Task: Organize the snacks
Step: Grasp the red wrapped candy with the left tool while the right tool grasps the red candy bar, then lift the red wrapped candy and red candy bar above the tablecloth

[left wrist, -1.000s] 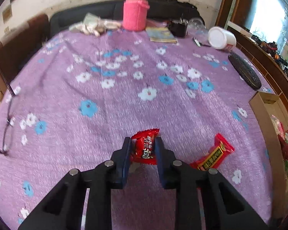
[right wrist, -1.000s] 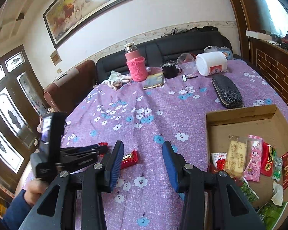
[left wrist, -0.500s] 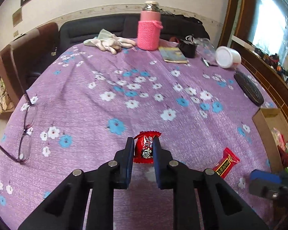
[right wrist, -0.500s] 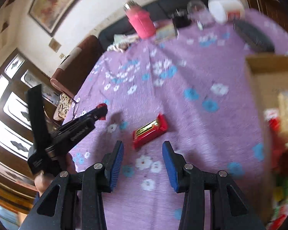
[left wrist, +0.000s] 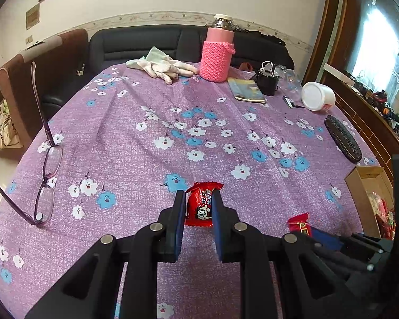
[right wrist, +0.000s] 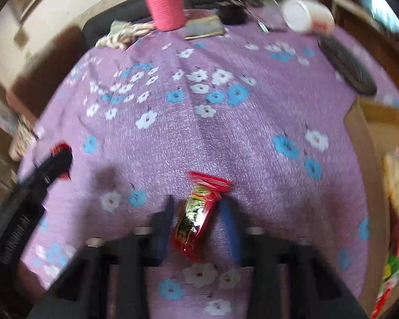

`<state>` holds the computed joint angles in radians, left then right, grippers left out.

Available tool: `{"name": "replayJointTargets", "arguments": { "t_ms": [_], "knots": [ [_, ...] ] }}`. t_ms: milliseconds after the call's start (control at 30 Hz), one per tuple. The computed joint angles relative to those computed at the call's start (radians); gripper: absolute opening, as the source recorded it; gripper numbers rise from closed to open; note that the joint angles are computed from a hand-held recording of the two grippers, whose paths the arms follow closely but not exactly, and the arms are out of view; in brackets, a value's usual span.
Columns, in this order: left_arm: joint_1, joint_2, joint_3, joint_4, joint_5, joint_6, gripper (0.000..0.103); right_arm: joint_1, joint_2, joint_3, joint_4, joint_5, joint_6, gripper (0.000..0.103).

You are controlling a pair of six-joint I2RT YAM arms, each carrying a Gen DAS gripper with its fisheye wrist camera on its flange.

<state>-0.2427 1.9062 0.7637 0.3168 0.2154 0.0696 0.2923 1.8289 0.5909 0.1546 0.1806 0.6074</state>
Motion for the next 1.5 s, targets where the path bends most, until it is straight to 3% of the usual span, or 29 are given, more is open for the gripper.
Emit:
{"name": "replayJointTargets", "arguments": {
  "t_ms": [133,267,433,567,700,967,1500],
  "knots": [
    [-0.014,-0.003,-0.011,0.015,0.000,0.003,0.018,-0.016,-0.052,-0.132,0.144,-0.026,-0.033,0.021],
    [-0.035,0.002,-0.024,0.033,0.005,0.003,0.018,-0.049,-0.084,-0.319,0.451,-0.039,-0.066,0.021],
    [-0.107,-0.001,-0.099,0.164,-0.076,0.010,0.018,-0.098,-0.127,-0.395,0.569,-0.059,-0.102,0.021],
    [-0.157,-0.004,-0.150,0.262,-0.137,0.010,0.018,-0.117,-0.172,-0.423,0.598,-0.080,-0.100,0.021],
    [-0.203,-0.005,-0.196,0.353,-0.205,0.044,0.018,-0.084,-0.225,-0.441,0.593,-0.036,-0.098,0.021],
    [-0.234,-0.015,-0.256,0.480,-0.273,0.084,0.018,-0.090,-0.258,-0.459,0.592,-0.014,-0.094,0.021],
    [-0.265,-0.025,-0.307,0.585,-0.325,0.118,0.018,-0.088,-0.282,-0.475,0.598,-0.009,-0.096,0.021]
  ]
}}
